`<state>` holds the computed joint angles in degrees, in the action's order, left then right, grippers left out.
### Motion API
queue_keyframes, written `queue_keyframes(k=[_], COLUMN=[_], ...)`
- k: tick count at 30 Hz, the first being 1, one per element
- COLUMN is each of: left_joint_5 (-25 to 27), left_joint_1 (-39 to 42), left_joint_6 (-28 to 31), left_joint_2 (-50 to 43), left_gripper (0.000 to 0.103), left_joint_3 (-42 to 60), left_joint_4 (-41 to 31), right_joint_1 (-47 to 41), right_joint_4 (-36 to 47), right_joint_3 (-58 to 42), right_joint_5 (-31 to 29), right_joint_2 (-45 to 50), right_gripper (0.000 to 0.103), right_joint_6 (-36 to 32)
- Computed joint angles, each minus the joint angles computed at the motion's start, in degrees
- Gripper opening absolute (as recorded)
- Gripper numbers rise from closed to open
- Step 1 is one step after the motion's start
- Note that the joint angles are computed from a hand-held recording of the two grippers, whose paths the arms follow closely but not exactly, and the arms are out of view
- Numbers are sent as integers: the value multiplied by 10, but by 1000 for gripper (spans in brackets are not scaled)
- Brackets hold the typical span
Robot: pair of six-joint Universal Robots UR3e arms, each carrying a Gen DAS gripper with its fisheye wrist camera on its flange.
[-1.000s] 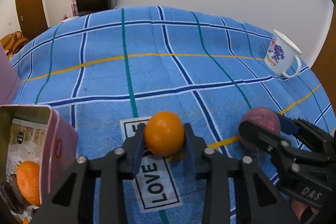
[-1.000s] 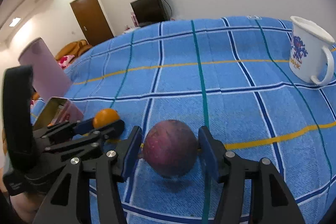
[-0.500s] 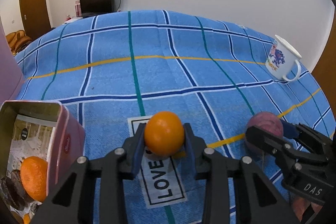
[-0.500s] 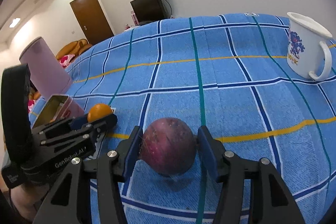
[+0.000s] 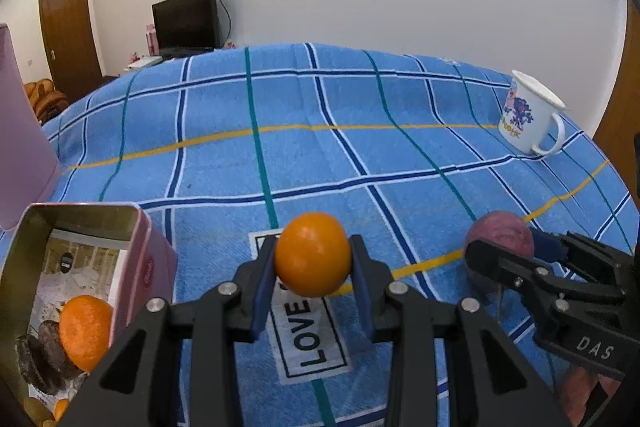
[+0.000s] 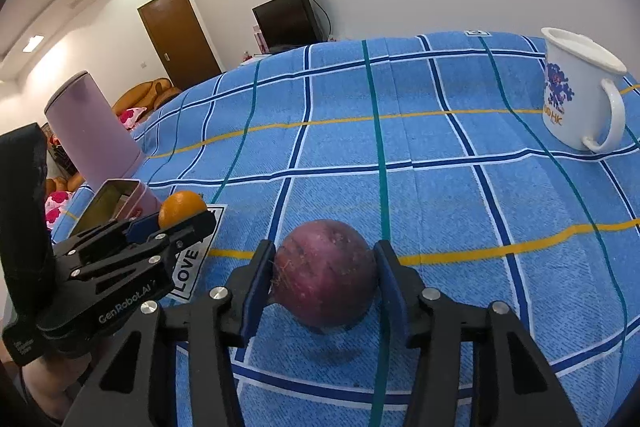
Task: Organize fruits
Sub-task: 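Lift the mandarin with the left tool while the right lifts the purple fruit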
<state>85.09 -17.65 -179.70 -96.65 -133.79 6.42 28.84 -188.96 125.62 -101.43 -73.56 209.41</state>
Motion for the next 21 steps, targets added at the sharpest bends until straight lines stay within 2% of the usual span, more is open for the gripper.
queue_keyframes(k=[10, 21], left_joint_5=[4, 33], left_joint_1=[1, -16], left_joint_6=[-4, -4], left_joint_2=[19, 30], left_gripper=[36, 36], left_joint_3=[-33, -65], left_joint_4=[43, 109], right_joint_1=[19, 59], right_joint_4=[-58, -105], right_joint_3=[22, 12], right_joint_5=[-31, -77], right_joint_2=[-4, 14], right_gripper=[52, 52], right_joint_6=[-6, -27])
